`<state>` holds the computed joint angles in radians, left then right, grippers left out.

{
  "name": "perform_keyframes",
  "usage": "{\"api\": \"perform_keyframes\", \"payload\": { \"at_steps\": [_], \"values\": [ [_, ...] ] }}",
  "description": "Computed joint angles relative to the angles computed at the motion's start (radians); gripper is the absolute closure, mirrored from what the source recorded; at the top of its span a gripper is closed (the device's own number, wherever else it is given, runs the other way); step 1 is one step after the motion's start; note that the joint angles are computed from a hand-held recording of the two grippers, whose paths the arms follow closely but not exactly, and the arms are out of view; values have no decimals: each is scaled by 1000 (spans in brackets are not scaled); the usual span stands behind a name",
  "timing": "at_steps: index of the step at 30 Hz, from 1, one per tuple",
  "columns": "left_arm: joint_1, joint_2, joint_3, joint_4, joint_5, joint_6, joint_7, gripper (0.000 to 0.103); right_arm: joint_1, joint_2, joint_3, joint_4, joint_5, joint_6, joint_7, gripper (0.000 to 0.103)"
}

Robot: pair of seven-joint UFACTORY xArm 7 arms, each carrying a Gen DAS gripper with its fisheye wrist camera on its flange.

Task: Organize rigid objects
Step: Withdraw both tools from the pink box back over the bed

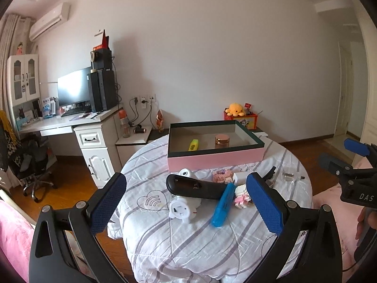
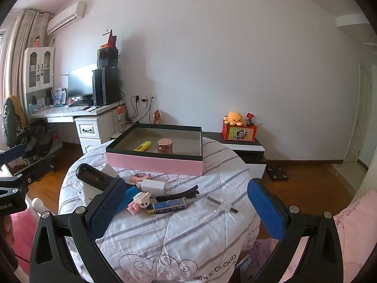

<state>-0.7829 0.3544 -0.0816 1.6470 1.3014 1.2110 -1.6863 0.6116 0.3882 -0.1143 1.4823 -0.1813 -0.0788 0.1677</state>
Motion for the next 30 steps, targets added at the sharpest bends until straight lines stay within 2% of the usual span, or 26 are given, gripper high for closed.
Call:
{"api": "perform_keyframes", "payload": {
  "at_steps": [10, 13, 20, 30],
  "values": [
    [11, 8, 2, -18, -21, -21, 2, 0, -9, 14, 9, -9, 11, -1, -6, 0],
    [20, 1, 3, -37, -19, -50, -16, 0, -14, 24, 16, -5, 13, 4, -12, 0],
    [37, 16, 9, -45, -37, -81, -19, 0, -50, 64, 58, 31, 22, 32, -25, 0],
    [76, 62, 32, -48, -96, -186, -11, 0, -98, 169, 103, 133, 25, 133, -29, 0]
  ]
}}
